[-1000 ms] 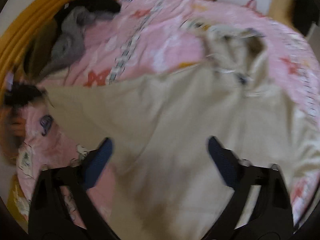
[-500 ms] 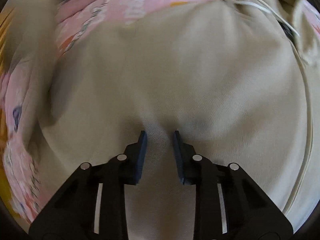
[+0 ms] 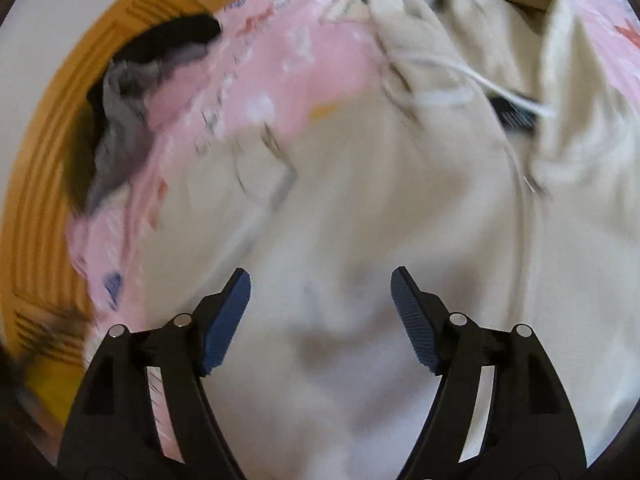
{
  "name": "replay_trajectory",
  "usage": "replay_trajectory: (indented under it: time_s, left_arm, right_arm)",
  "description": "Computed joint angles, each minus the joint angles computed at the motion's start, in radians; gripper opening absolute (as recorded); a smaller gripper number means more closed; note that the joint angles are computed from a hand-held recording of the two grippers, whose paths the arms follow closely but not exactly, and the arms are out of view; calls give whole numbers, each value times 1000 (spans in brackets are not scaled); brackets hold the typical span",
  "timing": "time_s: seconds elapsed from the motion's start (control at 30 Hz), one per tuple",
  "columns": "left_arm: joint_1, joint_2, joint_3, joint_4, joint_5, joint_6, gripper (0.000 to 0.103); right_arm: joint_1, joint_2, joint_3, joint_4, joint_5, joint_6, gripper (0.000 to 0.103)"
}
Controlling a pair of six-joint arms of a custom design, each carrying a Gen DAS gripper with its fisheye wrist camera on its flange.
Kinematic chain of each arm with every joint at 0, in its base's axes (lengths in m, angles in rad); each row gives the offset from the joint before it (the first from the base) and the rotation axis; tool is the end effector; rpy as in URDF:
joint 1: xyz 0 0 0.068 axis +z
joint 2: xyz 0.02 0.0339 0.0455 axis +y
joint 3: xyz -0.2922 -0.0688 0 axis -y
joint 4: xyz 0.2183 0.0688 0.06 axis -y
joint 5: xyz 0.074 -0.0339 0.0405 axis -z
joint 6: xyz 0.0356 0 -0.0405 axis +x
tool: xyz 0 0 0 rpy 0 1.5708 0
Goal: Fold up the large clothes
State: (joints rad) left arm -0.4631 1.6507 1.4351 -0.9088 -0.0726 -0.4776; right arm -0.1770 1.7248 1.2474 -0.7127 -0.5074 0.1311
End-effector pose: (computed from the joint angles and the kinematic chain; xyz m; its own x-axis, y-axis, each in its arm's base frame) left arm 0.2845 -0.1392 0.3179 -0.9086 -0.0587 -0.4135 -0.0001 0.9901 -0.1403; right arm 0.3233 -0.0403 0.2576 -0.9092 0.2787 -0.3094 0.0958 0.8631 0.4958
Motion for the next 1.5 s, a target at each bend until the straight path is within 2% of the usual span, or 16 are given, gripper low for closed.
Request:
replay_trajectory:
  time_s: [0.17, 0.3, 0.4, 0.43, 0.5, 0.63, 0.67, 0.73, 0.83, 0.97, 1.07, 1.17, 1.27, 1.4, 1.5]
  left_arm:
    - [43, -15, -176, 101, 57, -128, 5]
    - [31, -27, -294, 169, 130, -221, 5]
    - [8, -26, -371, 226, 161, -259, 9]
    - [1, -20, -395, 241, 173, -267, 9]
    - [-12, -20, -429, 261, 195, -284, 10]
    - [-23, -38, -489, 286, 216, -283, 11]
    - [-23, -37, -495, 288, 218, -279, 12]
    - [-18, -37, -503, 282, 217, -269, 13]
    - [-5, -45, -507, 270, 215, -254, 15]
    - [1, -64, -485, 225, 200, -247, 19]
    - [9, -87, -452, 173, 193, -242, 19]
    - [2, -105, -397, 99, 178, -247, 25]
    - [-24, -124, -322, 20, 166, -262, 27]
    - [-115, -116, -207, -64, 111, -288, 27]
    - [-183, -86, -136, -101, 59, -330, 29]
  right_arm:
    - [126, 307, 352, -73, -65, 128, 72]
    - [206, 601, 715, -316, -33, 132, 71]
    - [209, 643, 738, -284, -47, 208, 70]
    - [211, 642, 735, -268, -45, 224, 61]
    - [227, 635, 756, -312, 12, 213, 53]
    - [275, 632, 820, -356, 60, 170, 48]
    - [290, 665, 882, -398, 97, 157, 42]
    - [314, 733, 1000, -485, 153, 139, 11]
    - [321, 700, 975, -464, 180, 149, 9]
    - [297, 536, 788, -359, 185, 137, 8]
    - [244, 332, 586, -252, 145, 138, 8]
    - [148, 113, 438, -227, 110, 105, 8]
    - [-1, -39, 393, -289, 83, 34, 8]
    - [-278, -159, 401, -443, 75, -181, 8]
    - [-486, -186, 371, -499, 81, -340, 8]
